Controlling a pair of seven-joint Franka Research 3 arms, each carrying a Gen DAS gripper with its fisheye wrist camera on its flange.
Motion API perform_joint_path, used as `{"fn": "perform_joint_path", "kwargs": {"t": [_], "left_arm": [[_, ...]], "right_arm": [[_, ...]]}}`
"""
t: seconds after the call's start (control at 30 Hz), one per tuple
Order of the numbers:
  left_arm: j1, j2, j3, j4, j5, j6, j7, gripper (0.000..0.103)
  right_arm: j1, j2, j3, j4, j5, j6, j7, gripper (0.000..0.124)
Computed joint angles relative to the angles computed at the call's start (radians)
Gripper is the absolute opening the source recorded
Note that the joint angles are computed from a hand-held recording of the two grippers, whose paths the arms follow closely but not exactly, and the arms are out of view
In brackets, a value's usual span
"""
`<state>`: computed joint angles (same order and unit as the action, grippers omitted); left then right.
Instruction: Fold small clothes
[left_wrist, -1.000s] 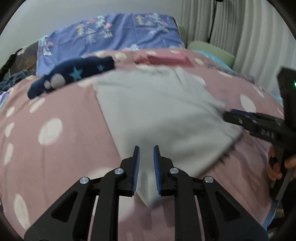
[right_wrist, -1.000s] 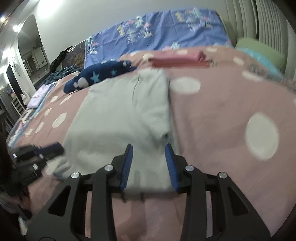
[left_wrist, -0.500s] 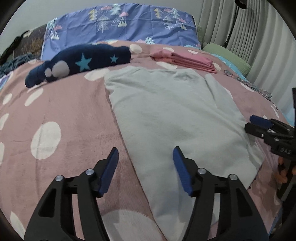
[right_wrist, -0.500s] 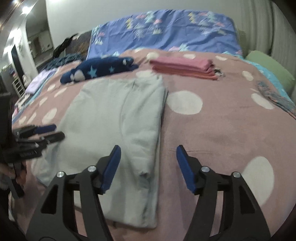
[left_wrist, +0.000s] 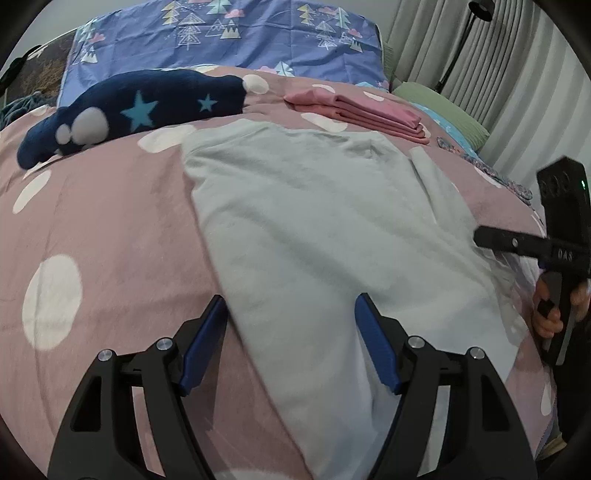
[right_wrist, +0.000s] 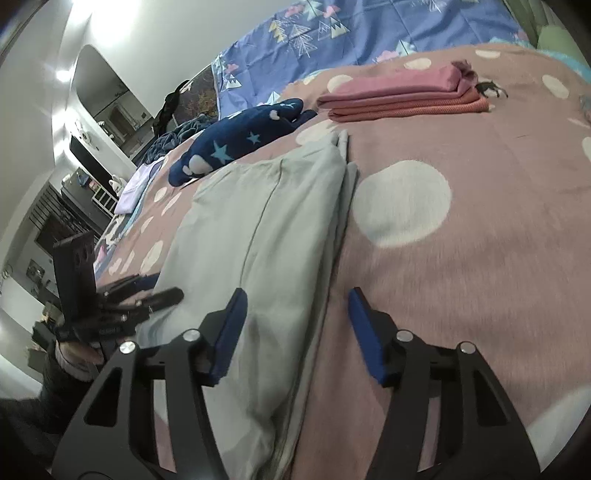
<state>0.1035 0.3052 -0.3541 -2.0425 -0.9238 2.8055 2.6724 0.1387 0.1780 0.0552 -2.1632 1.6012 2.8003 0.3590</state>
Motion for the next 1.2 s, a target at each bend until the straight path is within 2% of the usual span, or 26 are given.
{"fn": "perform_joint_path", "kwargs": {"t": [0.13,0.3,0.47,0.6,0.9,1.2], "left_arm": [[0.005,0.005,-0.006,0.007,0.007,-0.005,0.011,0.072],[0.019,0.017,-0.002,0.027,-0.025,-0.057,0.053,0.072],[0.002,0.039,0.003,0.052,0.003,-0.047,0.036,0.072],[0.01,0.055,-0.002,0.076,0.024,-0.071,0.024,0.072],[0.027,0.109,-0.018,0.145,0.053,-0.112,0.015,0.073],[0.036,0.132,-0.035,0.174,0.071,-0.119,0.01,0.073]], "right_arm": [[-0.018,0.012,-0.003,0.017,-0.005,-0.055,-0.005,0.059],[-0.039,-0.004,-0.015,-0.006,0.001,-0.139,-0.047,0.059],[-0.037,0.047,-0.01,0.056,-0.11,-0.133,0.029,0.059],[-0.062,0.118,0.0,0.138,-0.195,-0.189,0.1,0.057],[-0.108,0.177,0.04,0.212,-0.191,-0.236,0.082,0.056],[-0.111,0.188,0.052,0.221,-0.177,-0.22,0.053,0.056]]}}
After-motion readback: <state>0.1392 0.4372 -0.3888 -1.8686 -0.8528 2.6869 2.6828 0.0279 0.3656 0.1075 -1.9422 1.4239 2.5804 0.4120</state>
